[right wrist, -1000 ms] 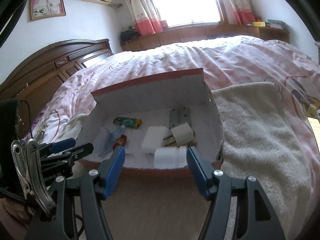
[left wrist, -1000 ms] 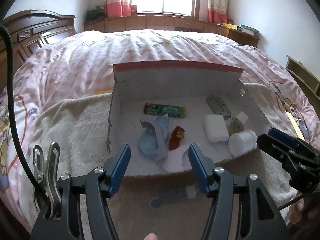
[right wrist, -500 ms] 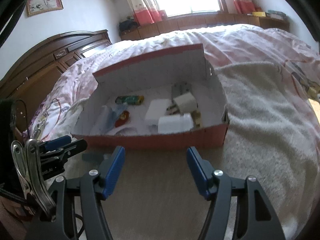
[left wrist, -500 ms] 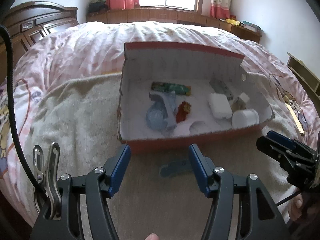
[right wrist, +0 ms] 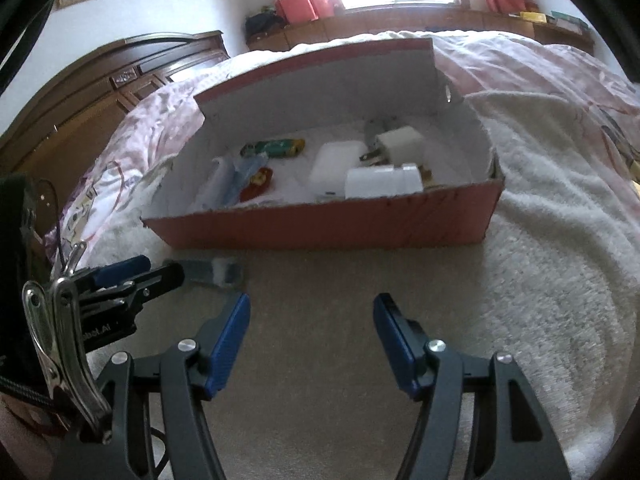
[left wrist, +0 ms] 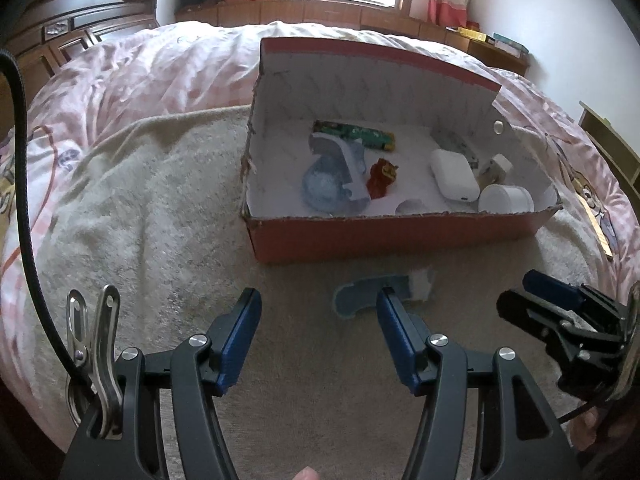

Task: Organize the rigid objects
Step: 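Withdraw both tools from the box toward the blue-and-white piece, then grasp the blue-and-white piece with the left tool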

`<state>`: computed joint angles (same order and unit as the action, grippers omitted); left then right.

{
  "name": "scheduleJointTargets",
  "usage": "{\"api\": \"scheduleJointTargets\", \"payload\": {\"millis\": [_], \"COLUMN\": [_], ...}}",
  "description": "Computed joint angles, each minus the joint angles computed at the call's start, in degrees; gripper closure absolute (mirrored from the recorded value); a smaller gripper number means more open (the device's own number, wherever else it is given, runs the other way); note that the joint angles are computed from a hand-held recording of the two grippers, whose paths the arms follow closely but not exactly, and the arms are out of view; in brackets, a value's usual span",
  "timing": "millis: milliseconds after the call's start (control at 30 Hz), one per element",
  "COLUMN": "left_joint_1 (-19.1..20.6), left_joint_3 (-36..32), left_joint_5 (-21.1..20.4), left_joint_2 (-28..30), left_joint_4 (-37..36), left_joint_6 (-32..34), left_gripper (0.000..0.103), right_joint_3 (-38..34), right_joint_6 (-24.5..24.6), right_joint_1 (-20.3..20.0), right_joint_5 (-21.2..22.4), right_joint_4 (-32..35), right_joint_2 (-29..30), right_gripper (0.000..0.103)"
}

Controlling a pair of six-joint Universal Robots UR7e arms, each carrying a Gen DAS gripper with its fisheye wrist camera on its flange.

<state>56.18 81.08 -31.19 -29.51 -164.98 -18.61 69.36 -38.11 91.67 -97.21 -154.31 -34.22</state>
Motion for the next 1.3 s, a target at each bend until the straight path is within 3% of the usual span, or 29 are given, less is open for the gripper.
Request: {"api": "scheduleJointTargets", "payload": {"millis": [267,333,500,600,667,700,767,833,1033,1300], "left_joint_1": [0.4,0.5,0.3,0.2,0.3,0.3,0.4,0.4,0.5,1.0], "left_joint_3": [-0.8,-0.7,-0.3,-0.1,-0.1,-0.2,-0.4,-0.4,-0.2,-0.3], "left_joint_5": [-0.5,-1.2,-1.4,-1.7,-2.0,-2.0,-2.3,-2.6,-2.5,-3.8], "left_joint_2": [0.5,0.3,0.7,0.8,1.0,1.1,1.3,1.4,1.8,1.8], "left_joint_4": [1.5,1.4,-1.2,-3.2,-4.2,-4.3,-4.9,-5.7,-8.0,-8.2], "left_joint_6": [-2.4,-2.5,-0.4,1.1,2.1,2.4,3.0,3.5,4.8,5.0], "left_gripper": [0.043,0.045,0.059,0.063,0.068,0.070,0.071,0.073,0.080,0.087], "right_joint_3": [0.2,0.3,0.5,0.8,0.5,0.2,-0.5,-1.0,-3.1,-4.1], "right_joint_6": [-1.3,-1.6,-3.4,-3.7,-0.8,0.7,1.7,1.3,0.7,-0.1], "right_joint_1": [0.1,0.1,0.3,0.8,0.8,0.7,0.8,1.0,1.8,2.3], "right_joint_5": [-2.3,-2.1,-2.2,-3.8,-3.2,-2.7,-1.5,-0.9,1.4,1.0], "right_joint_4": [-1.2,-1.5,-1.5,-2.7,-2.5,-2.0,-0.5,1.0,4.6,4.2], "right_joint_2": [0.9,1.0,1.3,1.6,1.6,1.6,1.5,1.6,3.2,4.7], "right_gripper": [0.035,0.030,0.016,0.016,0.017,0.018,0.031,0.051,0.059,0.068]}}
